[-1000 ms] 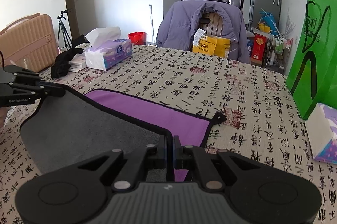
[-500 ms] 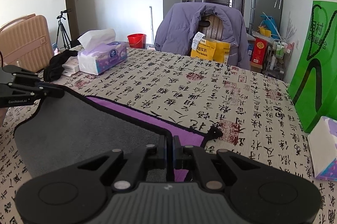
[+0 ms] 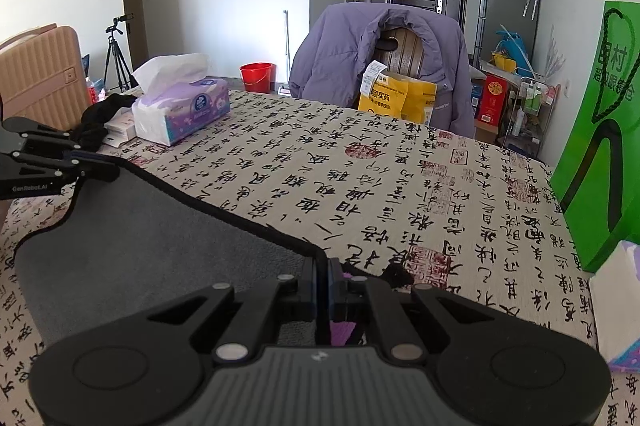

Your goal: Fold towel

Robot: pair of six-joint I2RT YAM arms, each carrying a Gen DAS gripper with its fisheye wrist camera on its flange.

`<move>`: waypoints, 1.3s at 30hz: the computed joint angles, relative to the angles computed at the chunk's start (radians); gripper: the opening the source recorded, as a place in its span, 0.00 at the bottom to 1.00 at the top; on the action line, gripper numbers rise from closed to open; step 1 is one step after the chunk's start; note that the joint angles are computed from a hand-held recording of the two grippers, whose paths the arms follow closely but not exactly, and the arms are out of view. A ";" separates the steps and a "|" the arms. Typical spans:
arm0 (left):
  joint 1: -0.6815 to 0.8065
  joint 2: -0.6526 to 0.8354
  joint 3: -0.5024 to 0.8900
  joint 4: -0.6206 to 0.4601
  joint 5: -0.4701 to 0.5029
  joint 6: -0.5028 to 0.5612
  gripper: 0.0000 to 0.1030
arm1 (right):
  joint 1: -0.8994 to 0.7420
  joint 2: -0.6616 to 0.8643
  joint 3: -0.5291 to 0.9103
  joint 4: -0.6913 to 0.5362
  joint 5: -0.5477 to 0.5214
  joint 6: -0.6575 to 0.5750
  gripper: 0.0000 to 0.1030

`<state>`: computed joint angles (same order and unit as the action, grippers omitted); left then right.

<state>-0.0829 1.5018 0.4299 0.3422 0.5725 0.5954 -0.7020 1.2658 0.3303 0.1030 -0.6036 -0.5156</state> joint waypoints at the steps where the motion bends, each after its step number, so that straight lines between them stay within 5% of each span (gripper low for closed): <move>1: -0.003 0.011 0.006 0.006 -0.002 -0.002 0.06 | 0.002 0.013 0.002 0.012 0.001 0.003 0.05; 11: -0.021 0.088 0.047 0.032 -0.022 -0.012 0.09 | 0.005 0.133 0.030 0.098 -0.020 0.023 0.10; 12: -0.015 0.089 0.055 0.018 -0.012 -0.011 0.21 | 0.003 0.138 0.031 0.105 -0.021 0.034 0.20; 13: -0.002 0.090 0.064 -0.002 0.010 -0.011 0.52 | -0.004 0.143 0.035 0.100 -0.031 0.040 0.30; 15: 0.025 0.085 0.068 -0.010 0.052 -0.022 1.00 | -0.028 0.148 0.037 0.100 -0.065 0.063 0.85; 17: 0.046 0.067 0.054 0.005 0.076 -0.026 1.00 | -0.052 0.147 0.044 0.079 -0.097 0.066 1.00; 39: 0.081 0.086 0.059 -0.005 0.127 -0.067 1.00 | -0.094 0.144 0.042 0.031 -0.137 0.051 1.00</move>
<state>-0.0020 1.5876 0.4889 0.3373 0.6997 0.5285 -0.7960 1.4097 0.3723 0.1337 -0.7407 -0.4646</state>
